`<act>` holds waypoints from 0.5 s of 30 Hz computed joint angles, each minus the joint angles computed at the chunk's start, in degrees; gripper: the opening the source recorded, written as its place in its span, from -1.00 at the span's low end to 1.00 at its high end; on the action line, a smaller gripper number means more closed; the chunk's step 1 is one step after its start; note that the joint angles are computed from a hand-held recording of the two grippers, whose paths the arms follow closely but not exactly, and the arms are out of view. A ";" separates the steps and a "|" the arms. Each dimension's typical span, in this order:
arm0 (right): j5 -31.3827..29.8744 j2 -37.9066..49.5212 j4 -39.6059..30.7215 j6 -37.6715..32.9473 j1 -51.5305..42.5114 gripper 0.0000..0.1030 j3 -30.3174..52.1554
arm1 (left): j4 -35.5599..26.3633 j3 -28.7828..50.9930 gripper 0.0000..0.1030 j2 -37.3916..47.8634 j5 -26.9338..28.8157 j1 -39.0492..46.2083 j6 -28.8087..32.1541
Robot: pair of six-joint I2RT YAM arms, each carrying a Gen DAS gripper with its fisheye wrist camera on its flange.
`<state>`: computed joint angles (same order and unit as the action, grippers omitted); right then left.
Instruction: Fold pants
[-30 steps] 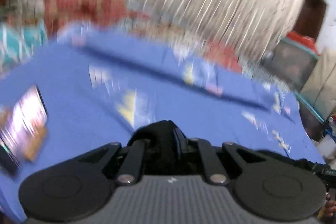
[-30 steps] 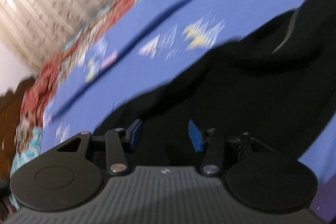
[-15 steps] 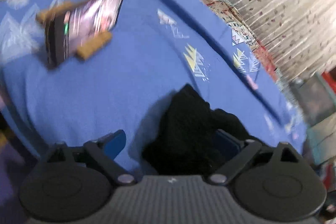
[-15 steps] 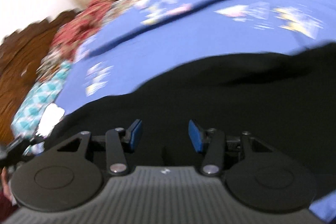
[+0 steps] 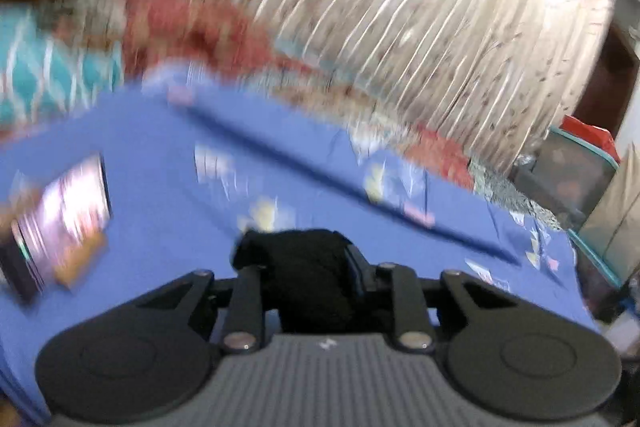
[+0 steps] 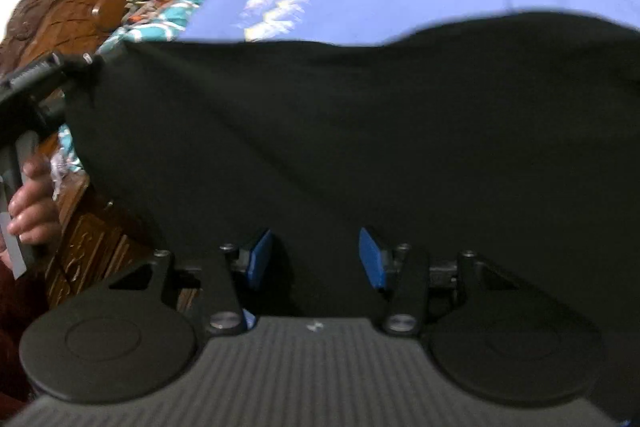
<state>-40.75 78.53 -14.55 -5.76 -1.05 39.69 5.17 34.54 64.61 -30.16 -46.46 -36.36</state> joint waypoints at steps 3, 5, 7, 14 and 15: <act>-0.98 1.68 2.19 1.88 0.68 0.01 0.26 | -5.01 -1.46 -0.64 -0.19 -4.07 -0.88 -2.64; 0.06 4.74 3.18 3.54 2.16 0.02 1.11 | -9.83 -2.35 -0.59 3.40 -0.28 2.37 -9.11; -1.48 4.76 5.50 4.39 1.31 0.05 -0.68 | -13.72 -1.94 -0.37 8.35 4.14 5.18 -14.12; -7.57 0.24 1.68 3.99 -5.12 0.05 -1.32 | -24.83 -2.73 0.22 -6.62 -5.43 -0.64 -21.21; -8.20 -0.29 3.63 5.38 -6.31 0.05 -1.73 | -27.18 -1.18 0.22 -7.01 -7.80 -0.56 -22.27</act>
